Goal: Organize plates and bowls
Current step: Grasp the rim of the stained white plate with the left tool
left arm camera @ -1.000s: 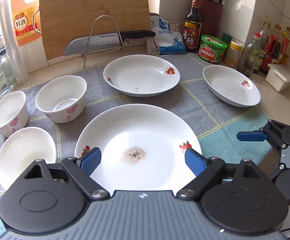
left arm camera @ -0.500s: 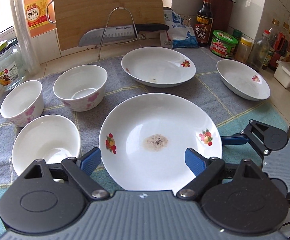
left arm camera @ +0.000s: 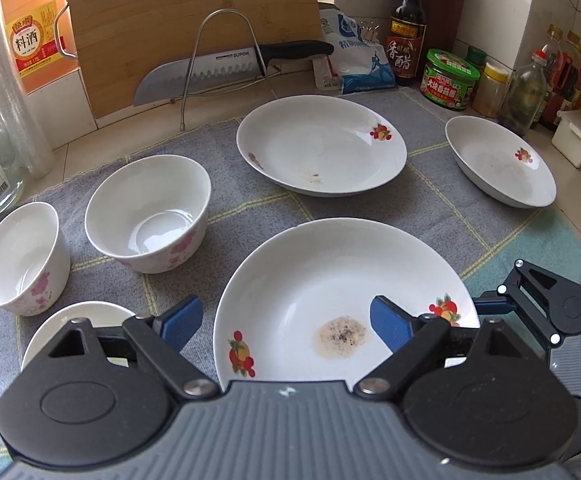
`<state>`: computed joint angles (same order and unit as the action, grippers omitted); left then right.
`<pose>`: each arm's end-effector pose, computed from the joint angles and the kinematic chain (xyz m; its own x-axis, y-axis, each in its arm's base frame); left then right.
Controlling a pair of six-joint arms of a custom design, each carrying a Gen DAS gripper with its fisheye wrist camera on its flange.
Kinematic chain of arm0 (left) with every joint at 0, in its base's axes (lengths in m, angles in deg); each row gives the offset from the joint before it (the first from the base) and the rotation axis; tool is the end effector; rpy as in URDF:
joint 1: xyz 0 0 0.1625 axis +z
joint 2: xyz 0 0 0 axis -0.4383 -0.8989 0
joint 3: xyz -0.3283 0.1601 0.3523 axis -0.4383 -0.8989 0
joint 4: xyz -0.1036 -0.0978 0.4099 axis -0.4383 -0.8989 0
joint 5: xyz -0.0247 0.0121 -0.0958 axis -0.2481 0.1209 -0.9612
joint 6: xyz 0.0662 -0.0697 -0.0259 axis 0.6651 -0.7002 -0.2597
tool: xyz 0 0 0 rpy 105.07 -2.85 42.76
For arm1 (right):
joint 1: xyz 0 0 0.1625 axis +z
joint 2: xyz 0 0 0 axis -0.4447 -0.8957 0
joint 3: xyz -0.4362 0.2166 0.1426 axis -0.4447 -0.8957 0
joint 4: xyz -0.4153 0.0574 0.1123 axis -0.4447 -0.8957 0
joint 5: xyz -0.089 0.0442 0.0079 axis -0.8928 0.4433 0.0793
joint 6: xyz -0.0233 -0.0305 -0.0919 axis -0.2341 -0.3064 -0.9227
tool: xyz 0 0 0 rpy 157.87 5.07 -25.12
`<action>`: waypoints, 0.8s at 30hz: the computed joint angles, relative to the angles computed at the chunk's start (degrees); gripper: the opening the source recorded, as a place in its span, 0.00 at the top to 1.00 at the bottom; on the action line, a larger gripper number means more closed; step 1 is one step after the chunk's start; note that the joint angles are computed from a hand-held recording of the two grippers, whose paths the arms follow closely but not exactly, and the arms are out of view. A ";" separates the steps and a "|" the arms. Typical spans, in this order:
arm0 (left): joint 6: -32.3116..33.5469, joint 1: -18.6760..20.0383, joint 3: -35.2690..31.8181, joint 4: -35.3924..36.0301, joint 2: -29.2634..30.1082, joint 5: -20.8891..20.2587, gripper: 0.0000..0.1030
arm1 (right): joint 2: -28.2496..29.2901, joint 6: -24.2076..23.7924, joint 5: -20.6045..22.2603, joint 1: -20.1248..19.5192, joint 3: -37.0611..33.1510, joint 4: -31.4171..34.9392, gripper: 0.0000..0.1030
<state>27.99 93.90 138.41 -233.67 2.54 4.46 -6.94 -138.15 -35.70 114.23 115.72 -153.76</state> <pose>-0.1108 -0.7357 0.0943 -0.5076 0.6994 -0.5032 0.8183 0.5741 -0.0274 0.0878 -0.5867 -0.0366 -0.6451 -0.3546 0.6768 -0.7183 0.5836 -0.3789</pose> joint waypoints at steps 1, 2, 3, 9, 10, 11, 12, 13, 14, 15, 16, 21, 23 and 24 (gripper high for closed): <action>0.33 0.07 -0.87 0.95 0.38 -0.03 0.12 | -0.03 -0.13 0.16 -0.06 -0.04 0.12 0.00; 0.79 0.16 -1.60 1.79 0.71 -0.21 0.12 | -0.07 -0.32 0.48 -0.16 -0.04 0.18 0.00; 1.12 0.20 -2.37 2.73 1.11 -0.31 0.12 | -0.05 -0.48 0.81 -0.29 -0.08 0.09 0.00; 0.32 0.70 -7.87 12.69 2.98 -0.30 0.14 | 0.29 -0.67 1.68 -0.63 -0.37 -0.72 0.00; 0.22 0.79 -8.58 13.92 3.21 -0.30 0.14 | 0.26 -0.79 1.77 -0.68 -0.35 -0.64 0.00; -0.04 0.85 -9.33 15.40 3.47 -0.22 0.14 | 0.26 -0.89 1.94 -0.76 -0.33 -0.69 0.00; -0.29 0.95 -10.16 16.91 3.78 -0.33 0.15 | 0.31 -0.99 2.20 -0.86 -0.30 -0.87 0.00; -0.46 1.07 -10.86 18.15 4.02 -0.52 0.16 | 0.39 -1.07 2.40 -0.95 -0.26 -1.12 0.00; -0.73 1.16 -11.54 19.51 4.25 -0.67 0.19 | 0.49 -1.13 2.57 -1.02 -0.24 -1.40 0.00; -1.35 1.23 -12.50 21.36 4.57 -0.65 0.21 | 0.53 -1.12 2.56 -1.02 -0.23 -1.49 0.00; -1.64 1.27 -13.15 22.55 4.79 -0.57 0.22 | 0.56 -1.07 2.46 -0.97 -0.25 -1.51 0.00; -1.48 1.48 -16.02 28.38 5.58 -0.75 0.22 | 0.60 -0.97 2.07 -0.78 -0.27 -1.46 0.00; -1.35 1.50 -17.30 30.92 5.91 -0.72 0.22 | 0.53 -1.05 2.05 -0.78 -0.23 -1.34 0.00; -1.30 1.47 -17.81 31.96 6.04 -0.65 0.22 | 0.49 -1.06 2.01 -0.77 -0.23 -1.24 0.00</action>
<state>26.69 95.36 120.59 -201.71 8.58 3.81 -6.45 -139.22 -33.70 113.46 115.49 -155.00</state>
